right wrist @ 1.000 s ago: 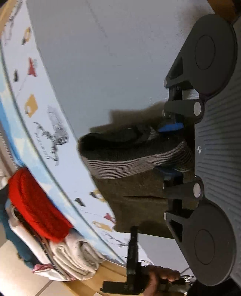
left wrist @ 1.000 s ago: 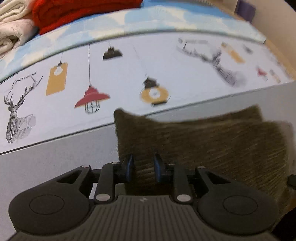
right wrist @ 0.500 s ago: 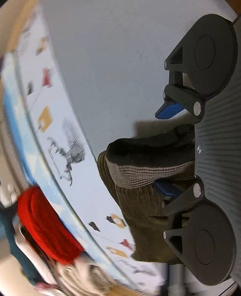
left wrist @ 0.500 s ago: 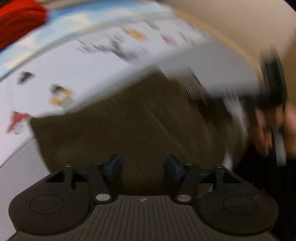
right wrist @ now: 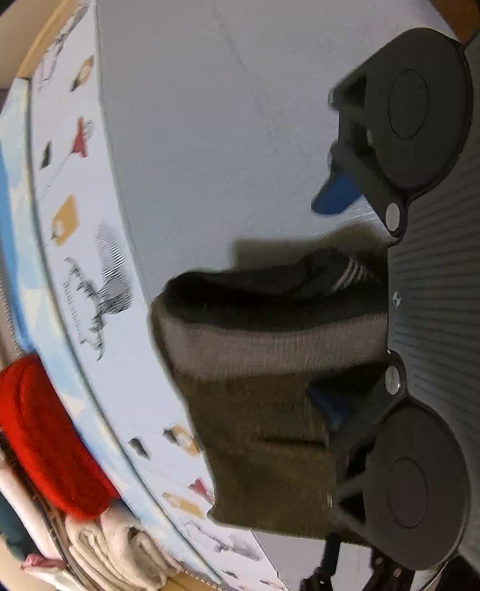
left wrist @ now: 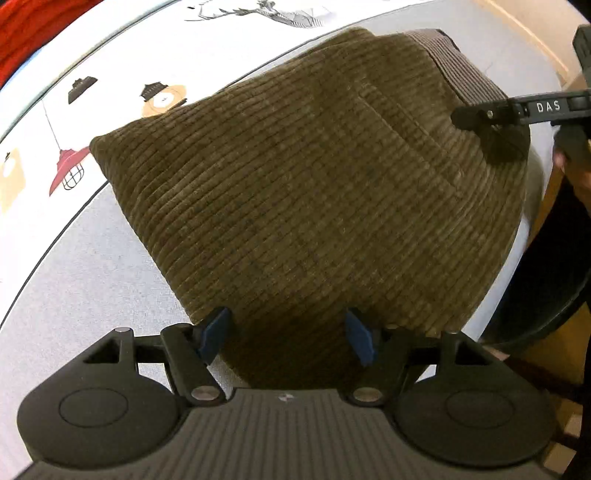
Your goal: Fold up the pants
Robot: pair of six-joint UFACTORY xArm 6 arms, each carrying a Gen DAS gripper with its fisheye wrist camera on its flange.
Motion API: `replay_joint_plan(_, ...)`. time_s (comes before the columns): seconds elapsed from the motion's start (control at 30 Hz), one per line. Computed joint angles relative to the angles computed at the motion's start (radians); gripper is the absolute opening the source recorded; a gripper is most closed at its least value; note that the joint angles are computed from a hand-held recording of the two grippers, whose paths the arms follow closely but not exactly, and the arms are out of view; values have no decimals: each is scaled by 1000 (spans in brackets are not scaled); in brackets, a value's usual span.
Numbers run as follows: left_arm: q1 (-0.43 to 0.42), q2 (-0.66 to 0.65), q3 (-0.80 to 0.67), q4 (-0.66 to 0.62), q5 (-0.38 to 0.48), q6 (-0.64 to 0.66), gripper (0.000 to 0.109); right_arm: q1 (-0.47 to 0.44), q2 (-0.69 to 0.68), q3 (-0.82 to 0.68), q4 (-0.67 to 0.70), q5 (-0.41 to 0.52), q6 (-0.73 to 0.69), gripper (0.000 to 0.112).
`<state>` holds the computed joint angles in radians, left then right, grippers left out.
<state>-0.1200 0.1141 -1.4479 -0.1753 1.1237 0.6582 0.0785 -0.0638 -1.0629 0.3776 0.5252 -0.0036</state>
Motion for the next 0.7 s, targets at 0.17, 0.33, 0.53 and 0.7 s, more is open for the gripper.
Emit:
replay_joint_plan(0.17, 41, 16, -43, -124, -85, -115, 87, -12, 6, -6, 91, 9, -28, 98)
replay_joint_plan(0.33, 57, 78, -107, -101, -81, -321, 90, -17, 43, -30, 177, 37, -87, 102)
replay_joint_plan(0.53, 82, 141, -162, -144, -40, -406, 90, -36, 74, -52, 325, 84, -140, 102)
replay_joint_plan(0.7, 100, 192, -189, -172, -23, -494, 90, -27, 79, -51, 359, 76, -169, 102)
